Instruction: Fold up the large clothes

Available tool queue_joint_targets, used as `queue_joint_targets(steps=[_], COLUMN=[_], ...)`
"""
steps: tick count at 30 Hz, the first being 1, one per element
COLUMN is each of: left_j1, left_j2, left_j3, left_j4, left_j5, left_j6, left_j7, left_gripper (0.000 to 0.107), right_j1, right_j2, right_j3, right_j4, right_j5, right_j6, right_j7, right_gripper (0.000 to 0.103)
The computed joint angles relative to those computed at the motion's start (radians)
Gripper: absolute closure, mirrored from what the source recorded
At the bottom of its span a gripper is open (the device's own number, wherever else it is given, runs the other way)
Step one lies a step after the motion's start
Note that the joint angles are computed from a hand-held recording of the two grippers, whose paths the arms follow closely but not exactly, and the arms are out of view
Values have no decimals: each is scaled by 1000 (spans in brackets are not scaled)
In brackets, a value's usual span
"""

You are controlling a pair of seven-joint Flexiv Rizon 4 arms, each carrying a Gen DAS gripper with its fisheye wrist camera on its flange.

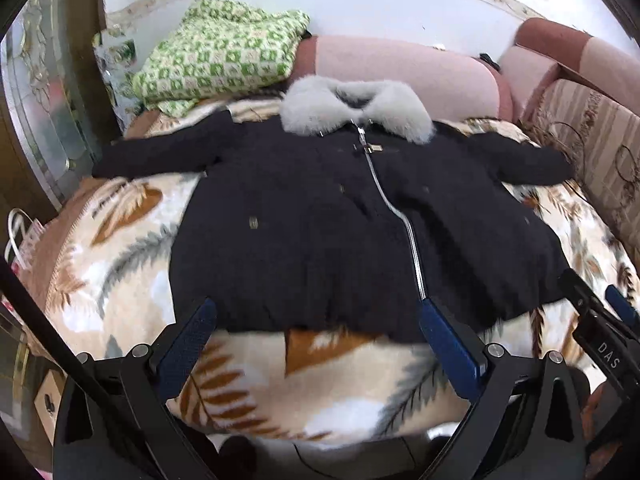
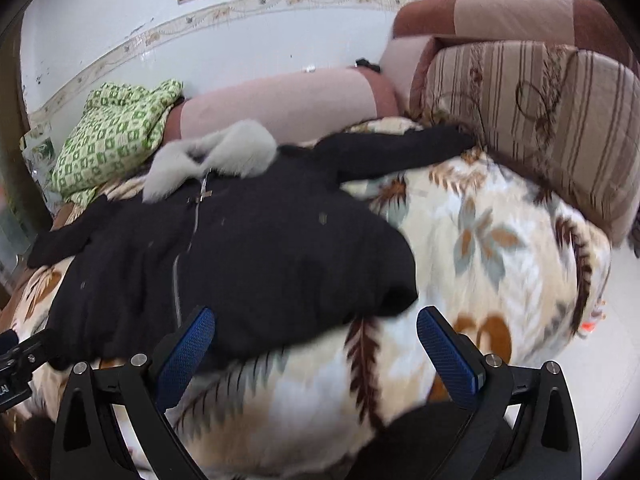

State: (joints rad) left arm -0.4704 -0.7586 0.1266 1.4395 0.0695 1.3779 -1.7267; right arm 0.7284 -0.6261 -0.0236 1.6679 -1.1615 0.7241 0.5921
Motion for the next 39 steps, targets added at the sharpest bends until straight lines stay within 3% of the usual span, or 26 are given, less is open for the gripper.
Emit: queue_joint_targets(steps=[4,12,14,16,18,22,29,34,39], left_j1=[-44,-34,-81,-96,-93,-40,6,-19,-38], left_j2=[-28,-40,-52,-58,-62,-60,-56,-50,-44], left_j3=[57,33,104,128,121,37,-48,3,85], left_j4=[-74,-79,-98,-111,-122,-113,-81,-67,-51], left_j5=[22,9,24,43,59,56,31,46,54], left_j6=[-20,26,6,-14,-47,-81,-80,-46,-12], left_j7=[-48,-82,-142,-168,-170,-126,-34,-39,-125], left_gripper=[6,6,6,6,6,6,6,6,6], right_j1=[-13,-22,-14,-9,-4,-8,0,-3,-14], right_j2=[-16,-63,-75,-87,-97,-98,-83,-89,-102], right_j3=[-25,-65,-72,-70,-65,-52,-38,-31,-32], right_j4=[-34,-78,-83,-88,-93,-89,-76,-81,-84], right_j5=[-26,-78,-88,-88,-79,-57,-29,2,16], right_j6=[-9,-56,-85,-106,-122,-111,-111,-87,5], right_j7=[-52,-54,-46,-43,-45,-73,-85,-110,-119], right_gripper=[1,1,1,1,1,1,1,1,1])
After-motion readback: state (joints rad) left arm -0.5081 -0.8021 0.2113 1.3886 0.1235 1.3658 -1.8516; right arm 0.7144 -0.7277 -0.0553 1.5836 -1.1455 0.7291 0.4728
